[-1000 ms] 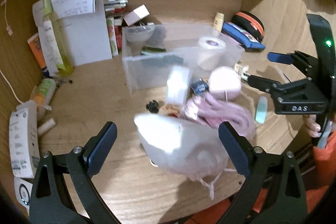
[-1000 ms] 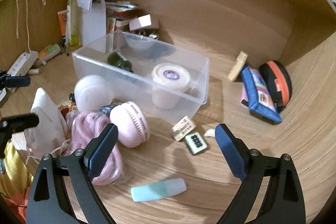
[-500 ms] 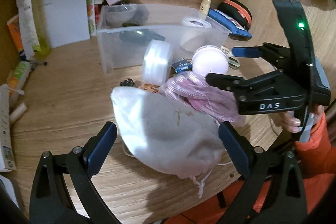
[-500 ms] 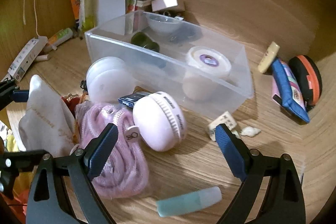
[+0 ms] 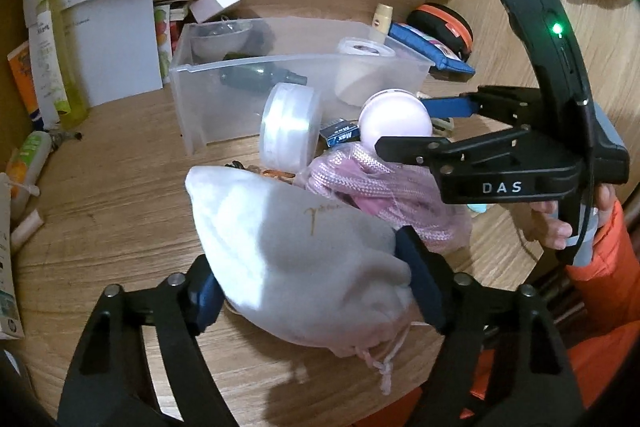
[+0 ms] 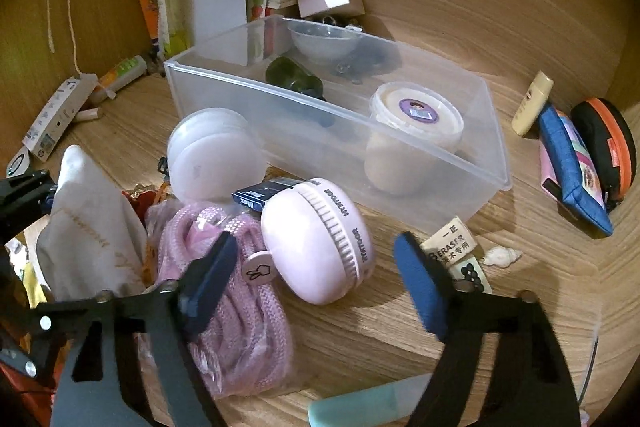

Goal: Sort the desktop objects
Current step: 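Grasp the white cloth bag with left tool while right tool grips the pink brush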

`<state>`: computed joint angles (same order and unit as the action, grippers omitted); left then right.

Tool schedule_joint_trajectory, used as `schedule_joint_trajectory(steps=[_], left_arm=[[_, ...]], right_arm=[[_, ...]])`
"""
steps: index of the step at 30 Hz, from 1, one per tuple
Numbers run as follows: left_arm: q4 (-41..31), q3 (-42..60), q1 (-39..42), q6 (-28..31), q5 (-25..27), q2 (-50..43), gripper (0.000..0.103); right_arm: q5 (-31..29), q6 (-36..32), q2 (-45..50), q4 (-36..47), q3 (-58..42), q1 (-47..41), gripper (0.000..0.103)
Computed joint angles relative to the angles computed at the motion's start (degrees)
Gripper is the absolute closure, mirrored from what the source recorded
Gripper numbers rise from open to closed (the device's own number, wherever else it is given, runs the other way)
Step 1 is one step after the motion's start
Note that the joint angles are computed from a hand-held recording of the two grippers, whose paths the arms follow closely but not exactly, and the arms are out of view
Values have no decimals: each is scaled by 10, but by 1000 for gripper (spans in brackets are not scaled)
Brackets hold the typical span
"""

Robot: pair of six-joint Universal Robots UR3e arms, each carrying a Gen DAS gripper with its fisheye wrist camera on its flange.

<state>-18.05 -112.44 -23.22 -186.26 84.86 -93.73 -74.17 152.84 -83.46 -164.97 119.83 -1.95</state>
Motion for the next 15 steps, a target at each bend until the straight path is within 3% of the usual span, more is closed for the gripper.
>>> schedule_joint_trajectory(steps=[1, 9, 15], left_arm=[[5, -5, 1, 0, 0, 3, 32], [13, -14, 9, -17, 16, 21, 42], [34, -21, 8, -22, 40, 35, 43]], right_arm=[[-2, -3, 0, 1, 0, 1, 42], [12, -3, -19, -27, 24, -10, 43], [25, -8, -48, -23, 40, -25, 43]])
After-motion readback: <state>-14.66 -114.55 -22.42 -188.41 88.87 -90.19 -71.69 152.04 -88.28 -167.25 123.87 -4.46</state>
